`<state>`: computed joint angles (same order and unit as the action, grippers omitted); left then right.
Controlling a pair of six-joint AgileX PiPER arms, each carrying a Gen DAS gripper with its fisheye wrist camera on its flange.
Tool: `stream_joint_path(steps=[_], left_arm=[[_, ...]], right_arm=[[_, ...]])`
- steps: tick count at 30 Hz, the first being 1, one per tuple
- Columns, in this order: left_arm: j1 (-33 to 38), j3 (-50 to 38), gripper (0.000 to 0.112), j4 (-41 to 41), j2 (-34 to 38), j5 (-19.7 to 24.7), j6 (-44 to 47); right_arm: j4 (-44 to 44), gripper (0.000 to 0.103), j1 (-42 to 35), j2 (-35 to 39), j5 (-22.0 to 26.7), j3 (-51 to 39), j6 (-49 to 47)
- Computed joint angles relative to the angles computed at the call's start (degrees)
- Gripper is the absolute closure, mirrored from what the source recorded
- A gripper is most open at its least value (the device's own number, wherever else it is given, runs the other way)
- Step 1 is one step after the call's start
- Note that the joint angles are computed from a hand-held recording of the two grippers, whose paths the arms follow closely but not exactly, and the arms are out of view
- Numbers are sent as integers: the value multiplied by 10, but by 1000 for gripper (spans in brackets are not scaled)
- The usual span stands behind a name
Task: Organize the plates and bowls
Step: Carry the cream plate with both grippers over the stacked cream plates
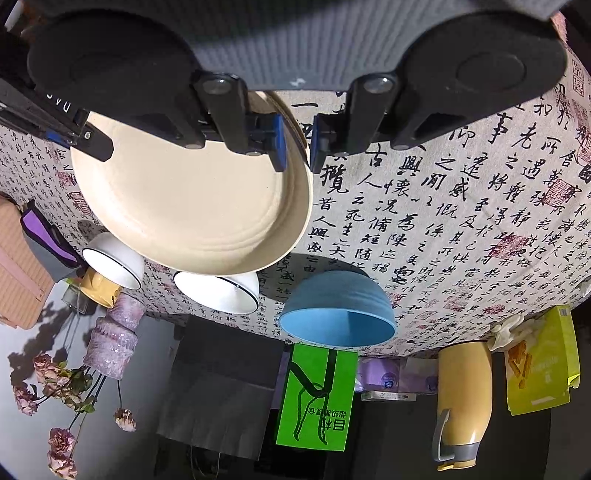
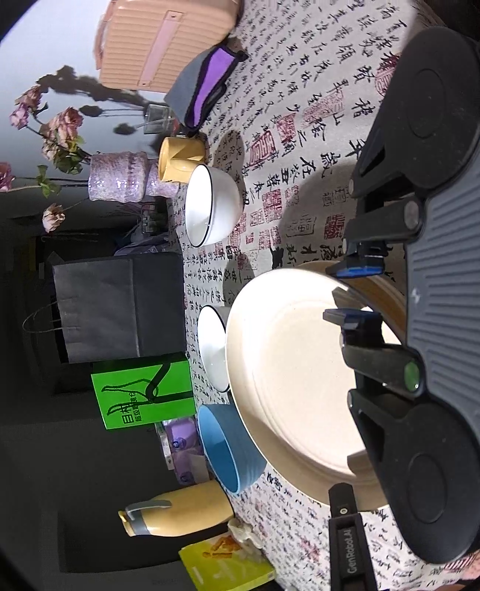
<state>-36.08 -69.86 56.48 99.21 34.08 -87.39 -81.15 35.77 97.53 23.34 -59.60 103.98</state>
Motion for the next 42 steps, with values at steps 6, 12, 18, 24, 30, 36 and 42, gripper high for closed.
stream_joint_path(steps=[6,12,18,24,30,36,42], left_arm=[[-5,-5,99,4,7,6,0],[-4,-8,98,6,14,7,-1],[-8,-12,98,12,19,13,-4],[-8,-12,99,8,20,13,-2],[-8,-14,99,8,20,13,-3],[-4,-12,99,4,17,8,-1],[-2,-10,99,4,16,3,-5]], right_arm=[[1,86,22,17,51,-16,-28],[-4,85,31,27,70,-21,-37],[-6,85,38,34,87,-25,-45],[-1,84,46,44,104,-34,-63],[7,83,40,44,95,-34,-69],[23,81,12,35,48,-28,-64],[3,81,8,30,39,-21,-37]])
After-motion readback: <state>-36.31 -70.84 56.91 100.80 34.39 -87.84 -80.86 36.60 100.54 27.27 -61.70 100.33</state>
